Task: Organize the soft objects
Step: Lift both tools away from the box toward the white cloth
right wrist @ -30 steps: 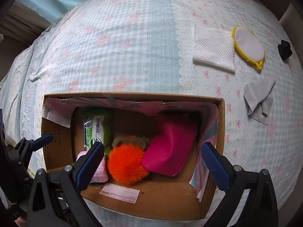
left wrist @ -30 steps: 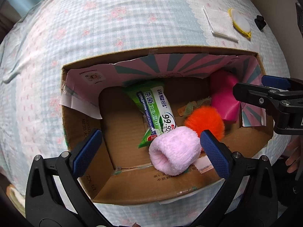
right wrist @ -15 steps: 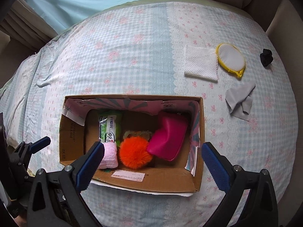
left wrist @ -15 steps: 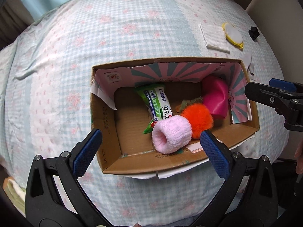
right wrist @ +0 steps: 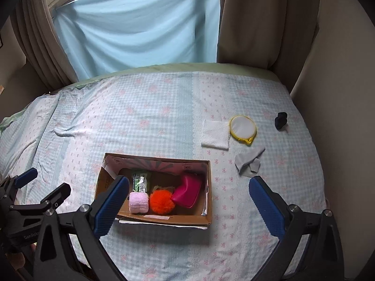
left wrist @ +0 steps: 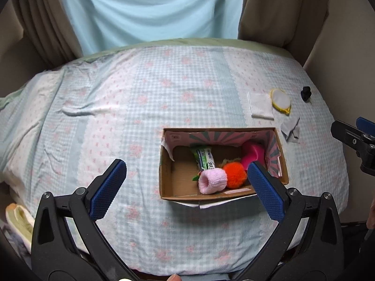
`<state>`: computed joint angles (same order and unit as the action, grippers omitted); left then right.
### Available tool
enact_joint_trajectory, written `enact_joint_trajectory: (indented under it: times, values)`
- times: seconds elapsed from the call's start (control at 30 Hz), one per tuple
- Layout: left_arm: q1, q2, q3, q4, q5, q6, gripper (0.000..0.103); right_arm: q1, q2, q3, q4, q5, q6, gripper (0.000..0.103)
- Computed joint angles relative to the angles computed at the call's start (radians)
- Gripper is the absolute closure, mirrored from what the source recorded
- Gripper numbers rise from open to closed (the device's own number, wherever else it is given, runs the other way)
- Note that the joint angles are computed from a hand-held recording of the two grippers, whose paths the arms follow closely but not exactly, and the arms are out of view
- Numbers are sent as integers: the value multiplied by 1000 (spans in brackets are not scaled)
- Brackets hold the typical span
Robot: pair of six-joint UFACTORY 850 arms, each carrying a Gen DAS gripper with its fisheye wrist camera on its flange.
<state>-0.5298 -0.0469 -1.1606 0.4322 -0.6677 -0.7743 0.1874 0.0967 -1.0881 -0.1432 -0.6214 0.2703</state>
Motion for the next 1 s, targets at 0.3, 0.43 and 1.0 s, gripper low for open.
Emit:
enact_joint_trajectory:
  times: [0.3, 0.43, 1.0]
  values:
    - [-51, 58, -40, 36, 11, -22, 0, -48, 128, 44, -25, 53, 35, 1]
    - [-90, 32, -80, 64, 1, -65, 0, -113, 160, 65, 53, 91, -73, 1]
    - [-309, -332, -494, 229, -167, -443, 0, -570, -67, -120, 872, -54, -1322, 1]
